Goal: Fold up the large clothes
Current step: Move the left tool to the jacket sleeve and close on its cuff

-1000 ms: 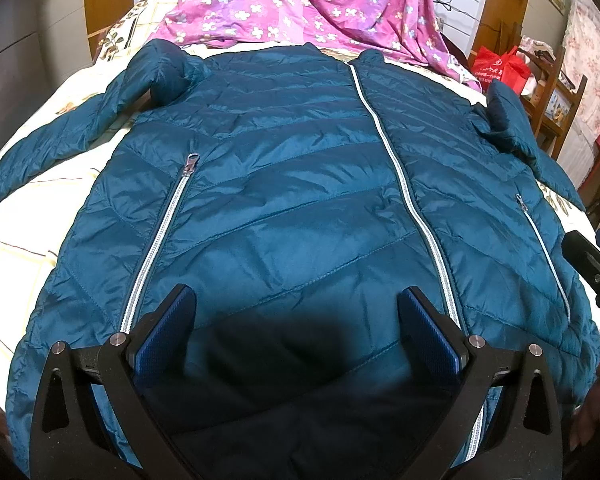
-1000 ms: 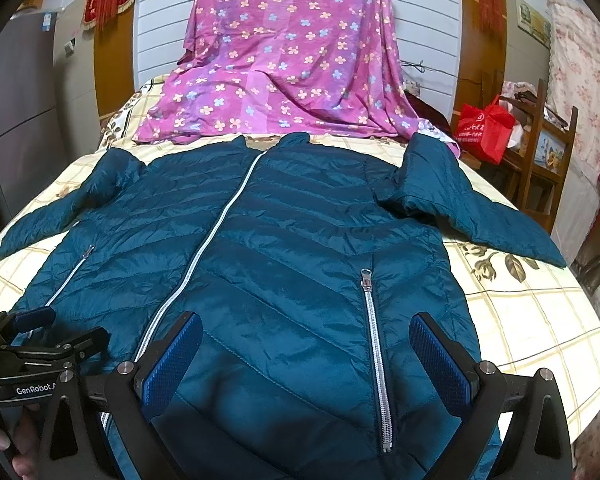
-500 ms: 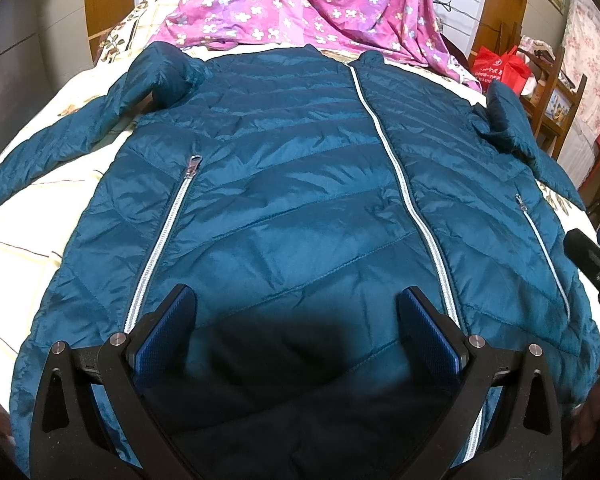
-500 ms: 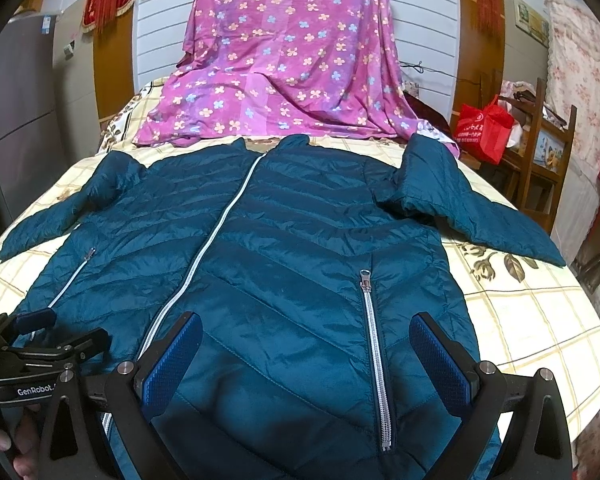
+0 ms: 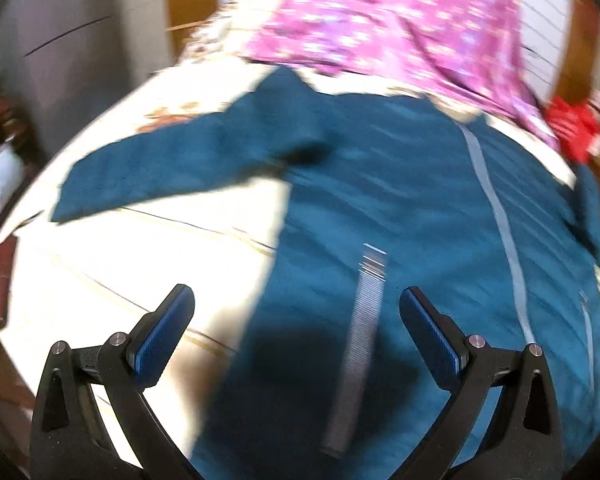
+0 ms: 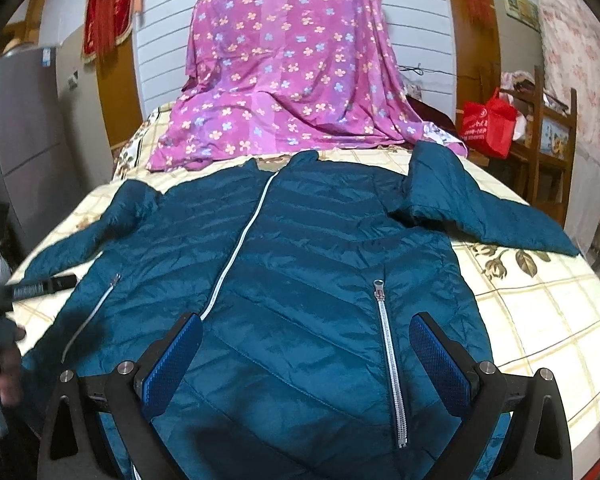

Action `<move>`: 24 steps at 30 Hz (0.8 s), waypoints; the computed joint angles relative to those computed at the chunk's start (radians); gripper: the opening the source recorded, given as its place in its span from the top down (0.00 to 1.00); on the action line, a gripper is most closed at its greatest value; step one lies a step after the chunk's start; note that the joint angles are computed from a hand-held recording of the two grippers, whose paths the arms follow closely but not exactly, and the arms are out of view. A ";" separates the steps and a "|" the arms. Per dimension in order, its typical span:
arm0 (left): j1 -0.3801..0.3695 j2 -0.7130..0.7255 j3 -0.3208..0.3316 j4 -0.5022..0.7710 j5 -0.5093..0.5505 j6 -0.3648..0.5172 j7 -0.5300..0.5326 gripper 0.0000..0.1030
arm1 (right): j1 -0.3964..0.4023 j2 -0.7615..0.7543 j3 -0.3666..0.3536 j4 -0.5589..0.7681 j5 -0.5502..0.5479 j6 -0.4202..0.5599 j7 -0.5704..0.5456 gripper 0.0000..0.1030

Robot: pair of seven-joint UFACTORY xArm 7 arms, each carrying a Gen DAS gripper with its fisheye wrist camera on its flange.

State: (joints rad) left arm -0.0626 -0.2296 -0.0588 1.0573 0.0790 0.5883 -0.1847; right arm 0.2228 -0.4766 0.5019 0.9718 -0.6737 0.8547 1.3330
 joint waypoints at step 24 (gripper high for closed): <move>0.258 0.412 0.128 0.370 -0.380 0.053 0.236 0.00 | 0.057 0.271 -0.202 0.114 0.138 0.117 -0.204 0.00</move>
